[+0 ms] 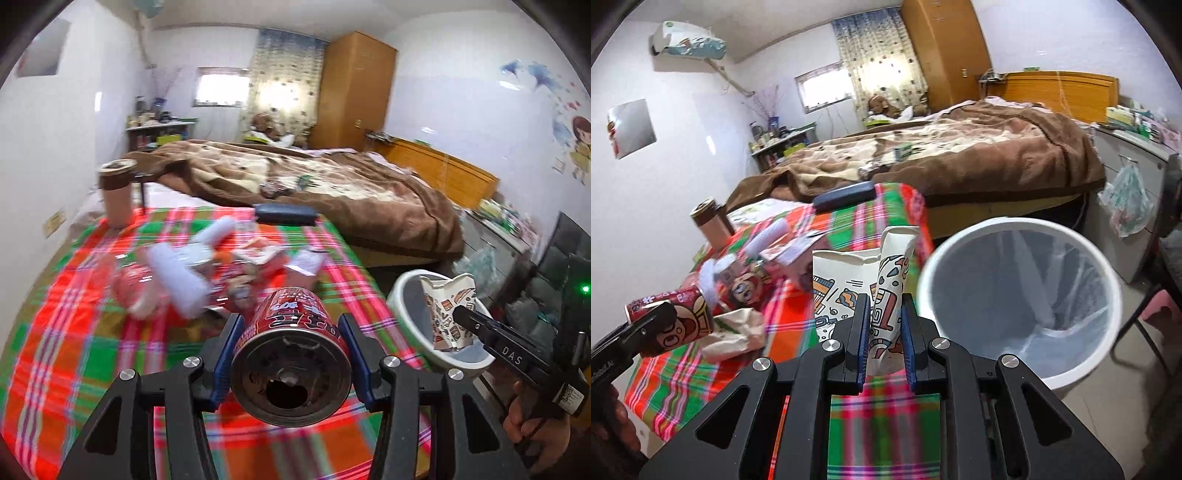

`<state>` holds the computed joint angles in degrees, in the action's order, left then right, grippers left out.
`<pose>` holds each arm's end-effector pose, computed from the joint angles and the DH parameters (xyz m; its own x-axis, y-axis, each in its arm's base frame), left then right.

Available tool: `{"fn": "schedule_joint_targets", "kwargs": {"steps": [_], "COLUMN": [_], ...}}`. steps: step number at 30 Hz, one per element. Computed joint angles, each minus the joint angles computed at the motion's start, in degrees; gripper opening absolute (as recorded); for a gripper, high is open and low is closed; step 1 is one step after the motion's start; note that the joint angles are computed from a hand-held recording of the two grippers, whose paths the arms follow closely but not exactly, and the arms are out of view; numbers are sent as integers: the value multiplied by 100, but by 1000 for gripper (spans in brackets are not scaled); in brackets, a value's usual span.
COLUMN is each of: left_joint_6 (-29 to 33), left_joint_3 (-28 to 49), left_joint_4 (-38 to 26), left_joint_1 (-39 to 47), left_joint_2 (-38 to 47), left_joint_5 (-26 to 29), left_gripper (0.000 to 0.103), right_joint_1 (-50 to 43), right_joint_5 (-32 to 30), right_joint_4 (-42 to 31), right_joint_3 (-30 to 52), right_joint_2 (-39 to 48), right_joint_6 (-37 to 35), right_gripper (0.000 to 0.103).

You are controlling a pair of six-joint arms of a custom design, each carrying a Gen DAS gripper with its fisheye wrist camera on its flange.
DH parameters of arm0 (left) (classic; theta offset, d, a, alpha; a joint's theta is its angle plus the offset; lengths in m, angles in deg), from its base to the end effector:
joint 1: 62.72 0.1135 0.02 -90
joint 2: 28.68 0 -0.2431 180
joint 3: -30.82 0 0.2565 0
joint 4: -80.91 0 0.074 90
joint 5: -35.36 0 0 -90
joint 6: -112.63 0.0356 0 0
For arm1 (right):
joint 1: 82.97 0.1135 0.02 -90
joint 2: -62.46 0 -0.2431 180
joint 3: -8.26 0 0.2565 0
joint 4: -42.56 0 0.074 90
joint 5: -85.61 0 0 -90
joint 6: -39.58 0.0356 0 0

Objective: Collect trash
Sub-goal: 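Carry the red can and paper cup over the white bin and release both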

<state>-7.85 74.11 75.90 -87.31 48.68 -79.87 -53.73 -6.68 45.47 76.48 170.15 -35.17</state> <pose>0.2443 -0.0951 0.1401 -0.5323 -0.2610 -0.8053 -0.2257 0.9606 -0.1622 0.3308 0.1868 0.1168 -0.6372 -0.0555 -0.7687 -0.3612 0.9026 0.2342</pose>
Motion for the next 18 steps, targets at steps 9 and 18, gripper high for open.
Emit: {"fn": "schedule_joint_targets", "kwargs": {"steps": [9,18], "left_joint_6": [272,389], "left_joint_3": [1786,3587], "left_joint_4": [214,-76], "left_joint_1": [-267,-592], "left_joint_2": [1937,3547], "left_joint_5": [707,1213], "left_gripper": [53,53], "right_joint_1": [-514,-917], "right_joint_5": [102,248], "right_joint_4": [-151,-349], "right_joint_3": [59,249], "right_joint_2": [-11,254], "right_joint_6": [-125,-296], "right_gripper": [16,16]}}
